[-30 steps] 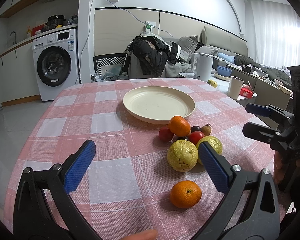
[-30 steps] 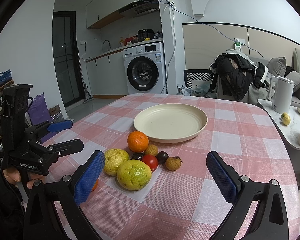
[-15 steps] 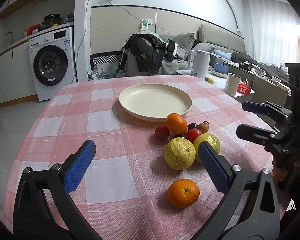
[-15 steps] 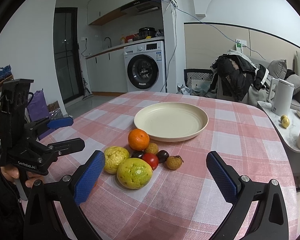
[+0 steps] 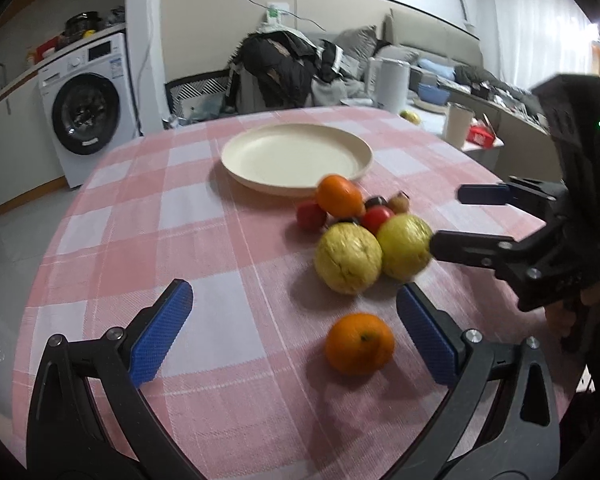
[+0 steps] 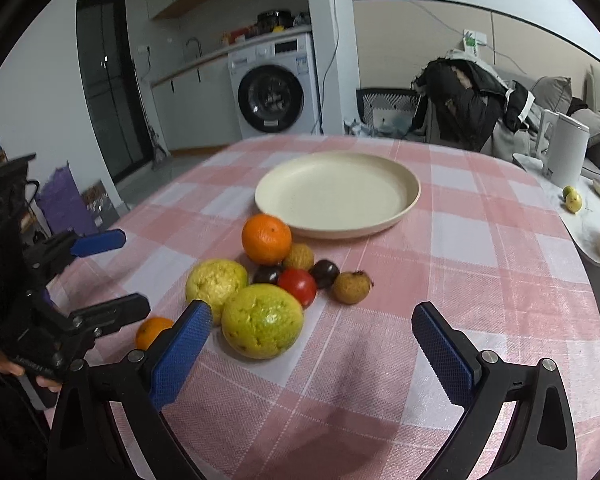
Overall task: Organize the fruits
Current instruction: 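Grasp the mandarin orange with the left gripper while the right gripper grasps the green-yellow citrus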
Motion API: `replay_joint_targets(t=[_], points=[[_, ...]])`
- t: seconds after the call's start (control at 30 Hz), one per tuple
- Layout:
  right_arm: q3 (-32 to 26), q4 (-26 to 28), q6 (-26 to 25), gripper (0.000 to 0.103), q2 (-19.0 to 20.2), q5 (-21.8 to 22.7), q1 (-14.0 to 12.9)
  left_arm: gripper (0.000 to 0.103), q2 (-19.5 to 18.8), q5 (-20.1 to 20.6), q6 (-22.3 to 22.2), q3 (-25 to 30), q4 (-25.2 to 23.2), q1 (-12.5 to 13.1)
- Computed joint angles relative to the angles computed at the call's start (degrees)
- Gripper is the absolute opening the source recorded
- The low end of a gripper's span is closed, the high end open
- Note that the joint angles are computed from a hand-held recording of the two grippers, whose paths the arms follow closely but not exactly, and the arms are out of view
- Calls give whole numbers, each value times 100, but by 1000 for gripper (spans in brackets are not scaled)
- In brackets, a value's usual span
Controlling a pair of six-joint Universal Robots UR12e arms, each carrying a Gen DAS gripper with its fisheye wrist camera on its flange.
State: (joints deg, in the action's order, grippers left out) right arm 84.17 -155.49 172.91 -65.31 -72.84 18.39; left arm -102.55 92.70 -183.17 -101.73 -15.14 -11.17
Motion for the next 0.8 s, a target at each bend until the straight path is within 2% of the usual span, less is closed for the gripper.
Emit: replay_joint_targets(t=[0.1,0.17,0.23,0.3,0.47,0.7,0.73,0.8], points=[[-92,372,-75,98,33,213,-12,102,26,-248,151,18,-285,17],[-150,585,-111,88,58,299,-9,101,25,-347,251,43,-487,12],[-204,780,-161,83,79,351,-6,96,14,-423,331,64,-612,7],[-248,905,-202,81,102,388,-13,89,2,-496,394,91,-755,3],[-357,1134,-221,73,175,516,20,83,-5,-822,486,127,-1057,53],[-507,1319,-98,58,269,651,41,50,-30,-1174,480,189,-1359,138],[-511,1327,-98,55,273,688,40,50,-26,-1212,481,184,-1380,144],[-526,1336,-102,55,279,687,49,37,-17,-1381,539,167,-1367,176]])
